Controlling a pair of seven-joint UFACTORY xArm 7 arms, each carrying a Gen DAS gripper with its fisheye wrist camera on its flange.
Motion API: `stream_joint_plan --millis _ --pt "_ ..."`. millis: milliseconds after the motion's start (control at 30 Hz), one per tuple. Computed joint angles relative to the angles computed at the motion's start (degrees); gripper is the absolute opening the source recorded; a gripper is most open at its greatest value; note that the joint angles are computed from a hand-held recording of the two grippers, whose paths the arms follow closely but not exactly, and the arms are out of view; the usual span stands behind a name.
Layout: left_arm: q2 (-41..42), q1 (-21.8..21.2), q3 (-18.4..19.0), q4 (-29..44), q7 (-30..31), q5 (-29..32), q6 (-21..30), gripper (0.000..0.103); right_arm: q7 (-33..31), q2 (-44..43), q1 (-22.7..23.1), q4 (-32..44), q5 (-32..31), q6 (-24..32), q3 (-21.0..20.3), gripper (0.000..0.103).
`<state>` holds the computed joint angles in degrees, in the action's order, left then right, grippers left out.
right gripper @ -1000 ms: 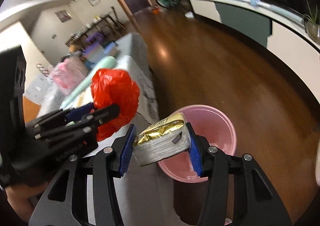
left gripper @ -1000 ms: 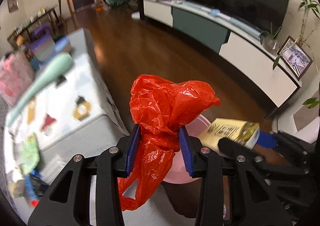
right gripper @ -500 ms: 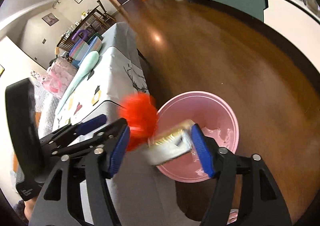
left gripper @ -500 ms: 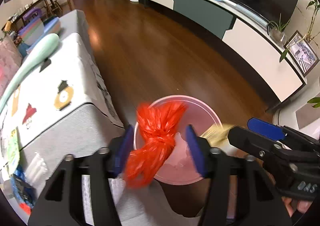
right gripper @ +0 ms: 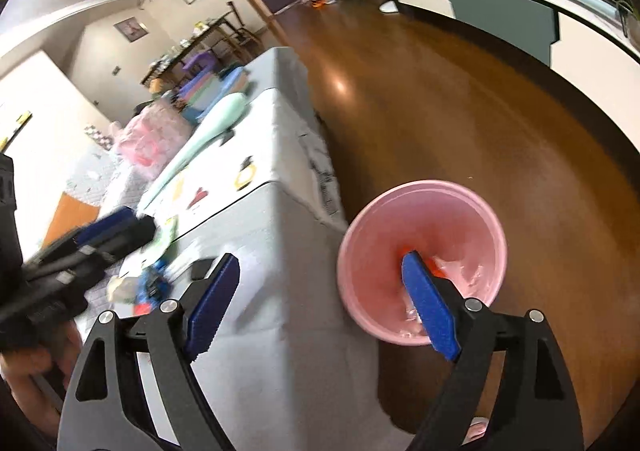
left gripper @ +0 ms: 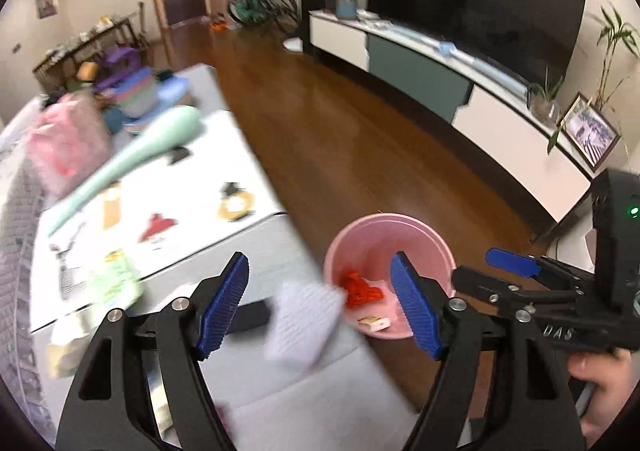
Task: Collect trash
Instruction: 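Open both tools to drop the bag and tissue pack into the wastebasket, then return both tools to the table, left toward the pink card, right toward the bubble-wrap net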
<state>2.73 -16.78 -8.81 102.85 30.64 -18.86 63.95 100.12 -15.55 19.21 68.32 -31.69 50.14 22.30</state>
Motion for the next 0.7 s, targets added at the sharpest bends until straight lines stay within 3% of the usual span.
stream_joint_plan --millis 200,367,500,700 --pt "-8.6 8.0 7.4 -6.1 5.8 -4.8 2.2 0.075 8.9 7.0 3.1 11.2 -11.8 9.7 6.6 0.087" --pt "-12.3 14.1 13.4 -10.0 8.5 -7.6 6.1 0.075 14.1 16.2 9.7 22.2 -21.2 18.7 9.8 0.087" --pt "-14.1 17.7 17.1 -13.4 10.8 -11.6 10.7 0.075 11.6 24.5 17.2 32.7 -24.8 26.1 10.5 0.087" --pt "-19.1 18.5 18.2 -23.1 14.5 -17.7 12.7 0.075 3.6 32.4 27.0 46.1 -30.1 36.0 7.3 0.093"
